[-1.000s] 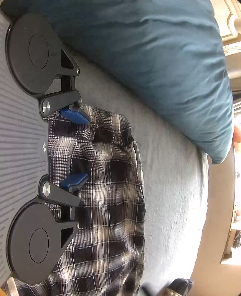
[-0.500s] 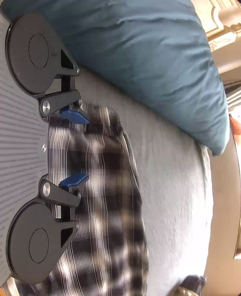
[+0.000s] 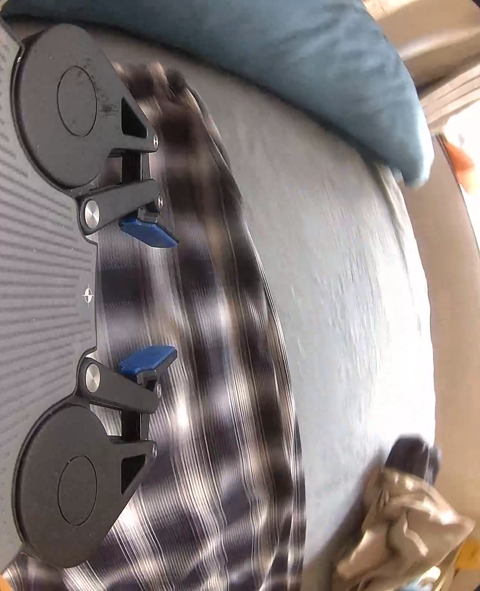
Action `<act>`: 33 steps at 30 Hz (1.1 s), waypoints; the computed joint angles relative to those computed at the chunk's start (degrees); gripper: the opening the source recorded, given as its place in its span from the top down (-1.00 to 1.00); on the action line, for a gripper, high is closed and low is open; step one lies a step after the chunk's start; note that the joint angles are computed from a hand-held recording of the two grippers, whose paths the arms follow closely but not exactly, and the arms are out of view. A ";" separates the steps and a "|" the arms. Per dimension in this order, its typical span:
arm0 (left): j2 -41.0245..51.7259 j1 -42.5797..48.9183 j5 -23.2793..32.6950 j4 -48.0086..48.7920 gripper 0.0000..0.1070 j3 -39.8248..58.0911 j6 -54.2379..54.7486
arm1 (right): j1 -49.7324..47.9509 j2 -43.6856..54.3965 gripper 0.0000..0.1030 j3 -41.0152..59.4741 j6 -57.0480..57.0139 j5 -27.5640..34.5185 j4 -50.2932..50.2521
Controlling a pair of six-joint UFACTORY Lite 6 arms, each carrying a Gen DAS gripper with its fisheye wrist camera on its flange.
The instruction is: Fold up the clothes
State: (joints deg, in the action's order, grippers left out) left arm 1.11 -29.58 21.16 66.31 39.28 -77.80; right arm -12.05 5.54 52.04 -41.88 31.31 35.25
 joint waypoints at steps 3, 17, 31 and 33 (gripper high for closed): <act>8.41 -2.57 0.38 -2.05 -0.11 6.19 -0.85 | 0.73 5.33 0.84 1.59 -5.55 -11.65 7.66; 15.56 -7.67 10.85 -14.32 -0.24 15.88 1.22 | -26.86 22.38 0.83 16.91 -19.07 -16.14 11.52; -13.41 1.40 50.78 -22.91 -0.24 29.05 31.83 | -43.88 23.79 0.81 33.87 -9.79 12.41 -18.85; -17.20 4.89 52.66 -20.76 -0.24 32.18 35.24 | -45.71 20.00 0.81 33.02 -8.20 14.93 -21.74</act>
